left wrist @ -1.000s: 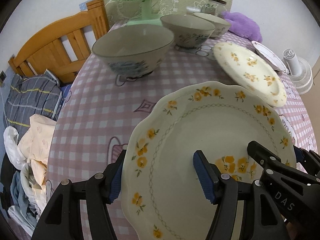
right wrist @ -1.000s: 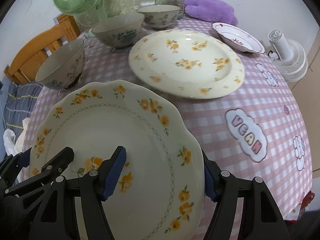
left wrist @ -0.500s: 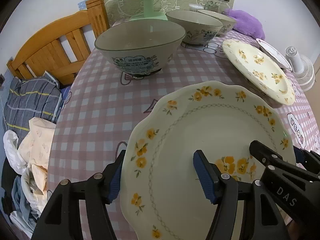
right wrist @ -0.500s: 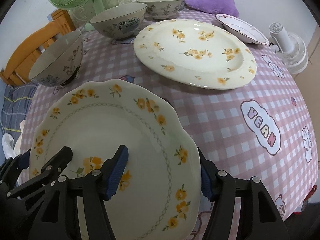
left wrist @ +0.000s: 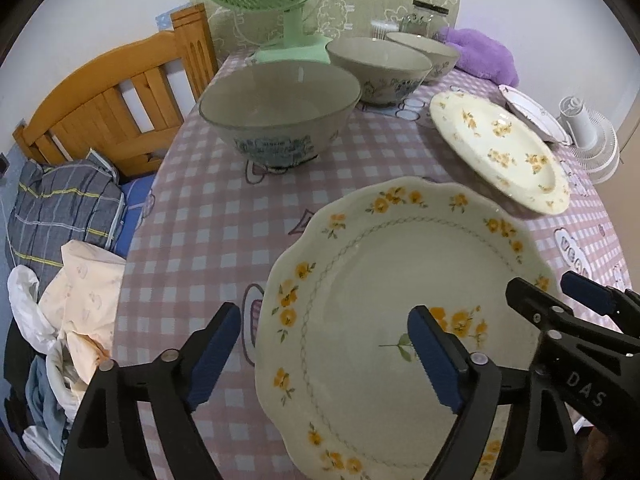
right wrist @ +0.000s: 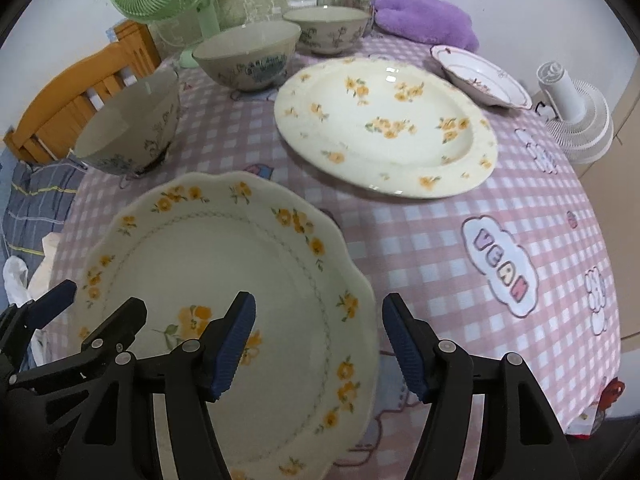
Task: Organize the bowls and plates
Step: 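Lower the plate onto the table and open both grippers, then move both grippers to the deep beaded-rim plate and grasp its rim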
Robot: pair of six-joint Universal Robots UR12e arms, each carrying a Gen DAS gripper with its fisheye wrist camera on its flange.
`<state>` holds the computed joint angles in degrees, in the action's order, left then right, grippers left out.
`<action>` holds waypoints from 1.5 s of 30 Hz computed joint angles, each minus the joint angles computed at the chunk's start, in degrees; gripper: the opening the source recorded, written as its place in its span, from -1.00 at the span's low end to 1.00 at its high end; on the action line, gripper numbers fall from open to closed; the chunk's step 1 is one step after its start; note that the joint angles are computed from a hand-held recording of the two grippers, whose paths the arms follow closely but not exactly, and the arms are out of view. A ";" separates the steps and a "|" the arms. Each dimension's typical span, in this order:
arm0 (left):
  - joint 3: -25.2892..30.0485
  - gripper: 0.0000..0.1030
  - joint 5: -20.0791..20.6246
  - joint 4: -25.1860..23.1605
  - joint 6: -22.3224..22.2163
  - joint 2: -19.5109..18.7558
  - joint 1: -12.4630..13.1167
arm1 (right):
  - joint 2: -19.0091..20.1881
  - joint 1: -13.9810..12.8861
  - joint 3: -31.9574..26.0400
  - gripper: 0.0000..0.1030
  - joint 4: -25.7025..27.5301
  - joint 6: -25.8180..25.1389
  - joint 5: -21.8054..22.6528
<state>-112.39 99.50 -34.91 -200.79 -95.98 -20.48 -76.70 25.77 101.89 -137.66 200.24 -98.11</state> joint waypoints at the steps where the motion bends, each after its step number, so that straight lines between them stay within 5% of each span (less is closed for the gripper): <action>1: 0.12 0.75 0.08 0.04 0.14 0.20 -0.05 | -0.41 -0.05 0.08 0.40 0.02 -0.01 -0.14; 13: 3.13 0.82 1.71 2.20 0.78 0.03 -1.95 | -3.73 -0.94 1.00 0.51 -3.85 -0.40 -4.38; 29: 12.41 0.82 8.77 0.38 -7.85 -5.85 -5.92 | -4.39 -7.46 0.16 0.51 -8.13 -8.47 1.65; 45: 22.03 0.75 12.54 -3.84 -12.84 -14.54 -7.34 | 0.65 -13.78 -3.69 0.52 -7.71 -17.16 9.27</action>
